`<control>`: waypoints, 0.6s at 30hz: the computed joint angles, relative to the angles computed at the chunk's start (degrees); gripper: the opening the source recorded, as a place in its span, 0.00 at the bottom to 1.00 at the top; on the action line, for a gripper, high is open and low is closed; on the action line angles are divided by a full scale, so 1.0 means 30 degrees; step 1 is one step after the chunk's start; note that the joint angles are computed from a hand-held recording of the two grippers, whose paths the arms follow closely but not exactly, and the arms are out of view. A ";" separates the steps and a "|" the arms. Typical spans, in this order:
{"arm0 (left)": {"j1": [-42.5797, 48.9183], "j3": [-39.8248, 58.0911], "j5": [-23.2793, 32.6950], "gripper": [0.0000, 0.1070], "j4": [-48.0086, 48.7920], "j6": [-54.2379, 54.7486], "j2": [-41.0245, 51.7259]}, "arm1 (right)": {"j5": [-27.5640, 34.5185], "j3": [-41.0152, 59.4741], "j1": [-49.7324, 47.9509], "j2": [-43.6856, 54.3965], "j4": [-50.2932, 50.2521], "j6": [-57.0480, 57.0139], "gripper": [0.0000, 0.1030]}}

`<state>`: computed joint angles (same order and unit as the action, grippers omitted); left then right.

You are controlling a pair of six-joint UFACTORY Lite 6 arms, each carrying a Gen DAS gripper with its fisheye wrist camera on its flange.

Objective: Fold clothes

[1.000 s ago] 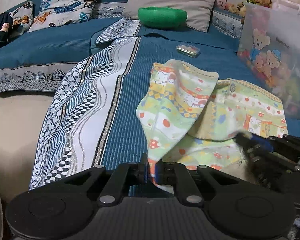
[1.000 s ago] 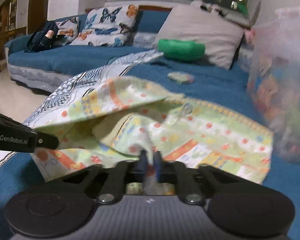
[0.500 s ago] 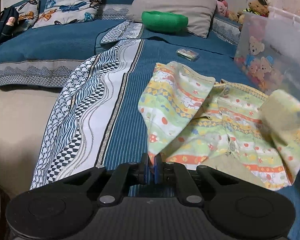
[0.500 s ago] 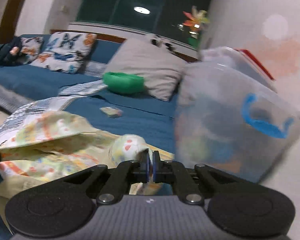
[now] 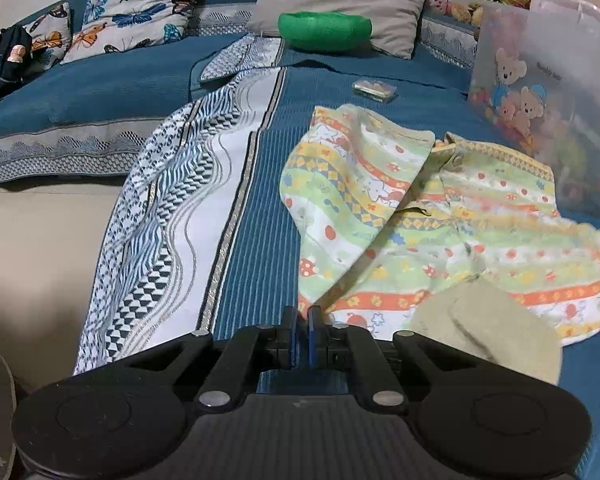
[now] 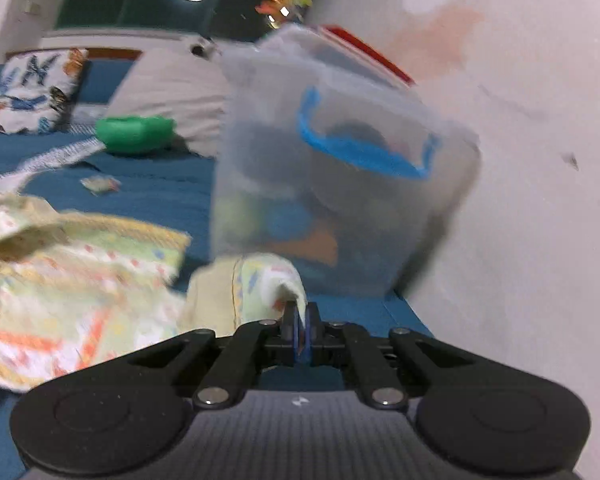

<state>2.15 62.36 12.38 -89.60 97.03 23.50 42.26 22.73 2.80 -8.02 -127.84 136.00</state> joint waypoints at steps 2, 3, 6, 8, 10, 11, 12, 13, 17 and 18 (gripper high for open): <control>-0.0055 -0.0186 -0.0065 0.06 -0.0378 0.0519 -0.0063 | -0.0115 -0.0499 -0.0694 0.0186 -0.0467 0.0620 0.02; -0.0070 -0.0306 -0.0095 0.06 -0.0546 0.0751 -0.0130 | -0.0294 -0.0663 -0.0969 0.0316 -0.0622 0.0957 0.02; -0.0041 -0.0762 -0.0172 0.06 -0.1014 0.1467 -0.0412 | -0.0261 -0.0849 -0.1195 0.1040 -0.0559 0.1548 0.02; 0.0104 -0.1184 -0.0229 0.04 -0.1532 0.2241 -0.0685 | 0.0133 -0.0919 -0.1040 0.1133 -0.0332 0.1619 0.02; 0.0368 -0.1520 -0.0219 0.04 -0.2098 0.3076 -0.0888 | 0.0131 -0.0854 -0.0943 0.1105 0.0103 0.1195 0.02; 0.0475 -0.1654 -0.0182 0.04 -0.2098 0.3230 -0.0982 | -0.0244 -0.0758 -0.1084 0.1039 0.0331 0.0964 0.02; 0.0568 -0.1872 -0.0093 0.04 -0.2171 0.3505 -0.1185 | -0.0711 -0.0642 -0.1314 0.1040 0.0430 0.1029 0.03; 0.0664 -0.2139 0.0016 0.04 -0.2318 0.3874 -0.1447 | -0.1348 -0.0550 -0.1672 0.0999 0.0394 0.1159 0.03; 0.0640 -0.2928 0.0221 0.10 -0.3168 0.5585 -0.2622 | -0.3025 -0.0636 -0.2735 0.0595 0.0142 0.1577 0.14; 0.0485 -0.2872 0.0166 0.14 -0.3464 0.5919 -0.2775 | -0.3140 -0.0711 -0.2851 0.0429 0.0331 0.1451 0.21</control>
